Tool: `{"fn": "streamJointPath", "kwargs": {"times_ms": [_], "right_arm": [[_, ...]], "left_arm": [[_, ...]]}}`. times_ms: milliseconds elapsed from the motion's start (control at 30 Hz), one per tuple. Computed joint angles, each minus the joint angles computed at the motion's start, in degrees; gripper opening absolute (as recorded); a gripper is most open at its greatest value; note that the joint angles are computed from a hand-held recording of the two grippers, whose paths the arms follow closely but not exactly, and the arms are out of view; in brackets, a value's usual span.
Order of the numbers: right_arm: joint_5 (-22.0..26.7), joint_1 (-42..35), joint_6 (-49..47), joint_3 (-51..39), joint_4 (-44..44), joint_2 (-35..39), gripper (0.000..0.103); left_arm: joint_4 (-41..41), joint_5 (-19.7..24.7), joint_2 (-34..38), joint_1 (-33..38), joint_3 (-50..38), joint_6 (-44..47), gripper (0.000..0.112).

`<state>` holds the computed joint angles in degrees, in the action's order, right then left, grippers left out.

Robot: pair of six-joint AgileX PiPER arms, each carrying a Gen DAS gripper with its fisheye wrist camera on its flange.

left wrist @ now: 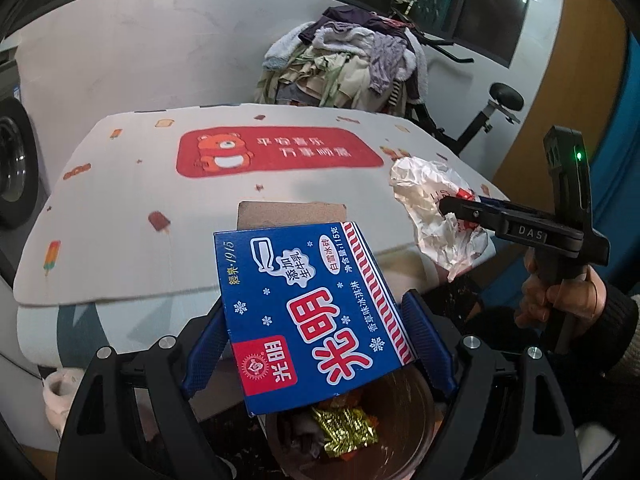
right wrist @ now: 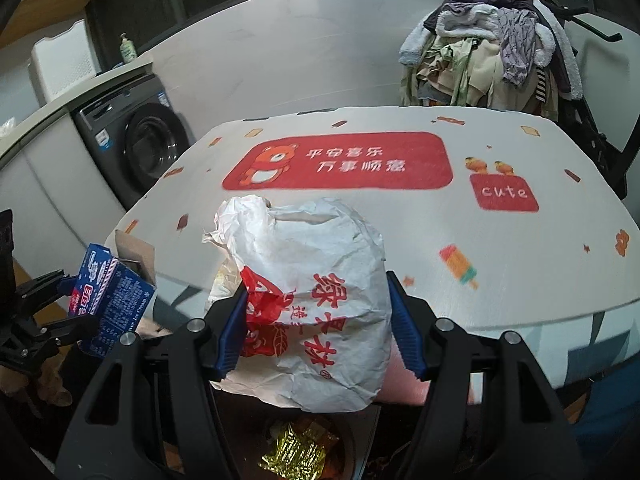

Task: Collect trash
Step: 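Drop the milk box into the brown bin with the left gripper while the right gripper drops the white bag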

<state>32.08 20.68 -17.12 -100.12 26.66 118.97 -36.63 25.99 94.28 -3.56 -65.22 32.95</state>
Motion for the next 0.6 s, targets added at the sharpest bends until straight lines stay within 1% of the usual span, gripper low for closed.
{"fn": "streamJointPath", "kwargs": {"times_ms": [167, 233, 400, 467, 533, 600], "right_arm": [[-5.79, 1.96, -2.09, 9.54, 0.73, -4.64, 0.064], [-7.77, 2.60, -2.23, 12.71, 0.90, -6.13, 0.064], [-11.04, 3.25, -3.43, 18.06, 1.62, -8.02, 0.064], [-11.64, 3.21, -4.72, 19.81, 3.05, -8.33, 0.064], [-12.50, 2.79, -7.77, 21.44, 7.32, -8.82, 0.064], [-13.63, 2.85, -8.51, 22.18, 8.11, -9.12, 0.064]], "left_arm": [[-3.09, -3.61, -2.49, -1.11, 6.31, 6.03, 0.082], [-6.53, -4.37, -2.89, -0.80, 8.25, 9.58, 0.082], [-13.83, -5.83, -3.03, -0.18, 11.68, 16.78, 0.082], [-14.38, -6.12, -3.04, -0.36, 12.34, 17.58, 0.082], [-14.50, -6.56, -2.91, -0.75, 12.55, 18.05, 0.082], [-14.98, -6.50, -2.35, -0.89, 12.52, 18.56, 0.082]]}}
